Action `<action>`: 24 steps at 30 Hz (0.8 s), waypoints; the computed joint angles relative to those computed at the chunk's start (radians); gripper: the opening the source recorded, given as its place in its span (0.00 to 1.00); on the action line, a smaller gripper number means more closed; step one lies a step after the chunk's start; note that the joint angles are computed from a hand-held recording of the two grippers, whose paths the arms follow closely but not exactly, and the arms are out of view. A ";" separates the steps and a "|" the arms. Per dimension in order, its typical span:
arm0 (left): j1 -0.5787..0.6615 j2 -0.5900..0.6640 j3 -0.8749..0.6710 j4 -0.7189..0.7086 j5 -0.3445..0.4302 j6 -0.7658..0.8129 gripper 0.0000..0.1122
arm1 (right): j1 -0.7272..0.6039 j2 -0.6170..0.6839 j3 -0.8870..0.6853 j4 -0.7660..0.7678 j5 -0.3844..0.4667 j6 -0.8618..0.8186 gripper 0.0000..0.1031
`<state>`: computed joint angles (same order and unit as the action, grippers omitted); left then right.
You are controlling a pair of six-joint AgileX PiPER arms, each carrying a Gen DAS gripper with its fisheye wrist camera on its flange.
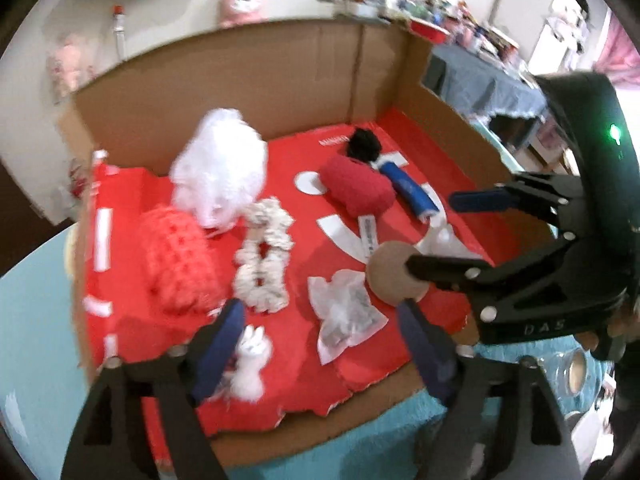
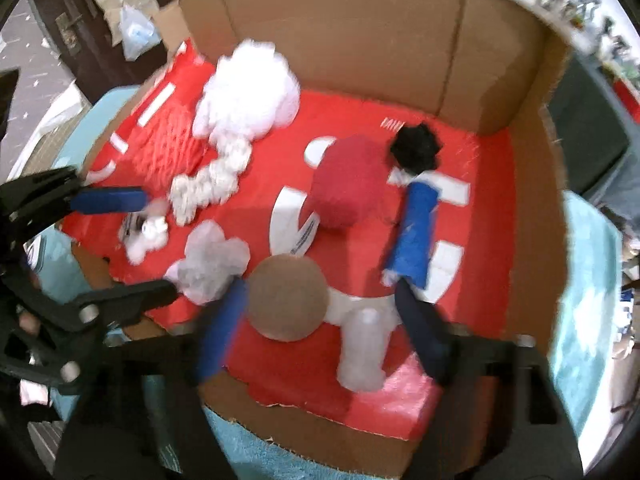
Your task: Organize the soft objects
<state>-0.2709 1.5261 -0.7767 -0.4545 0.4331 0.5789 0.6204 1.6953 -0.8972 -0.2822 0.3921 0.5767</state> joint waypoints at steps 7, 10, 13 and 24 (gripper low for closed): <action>-0.003 -0.129 0.117 0.249 -0.081 -0.360 0.91 | 0.074 -0.128 0.058 -0.208 0.128 0.397 0.76; 0.004 -0.145 0.143 0.296 -0.109 -0.454 0.91 | 0.111 -0.161 0.079 -0.238 0.158 0.490 0.76; -0.003 -0.143 0.166 0.347 -0.141 -0.543 0.91 | 0.120 -0.166 0.107 -0.258 0.133 0.554 0.77; -0.010 -0.102 0.180 0.406 -0.168 -0.626 0.92 | 0.096 -0.149 0.168 -0.229 0.029 0.586 0.77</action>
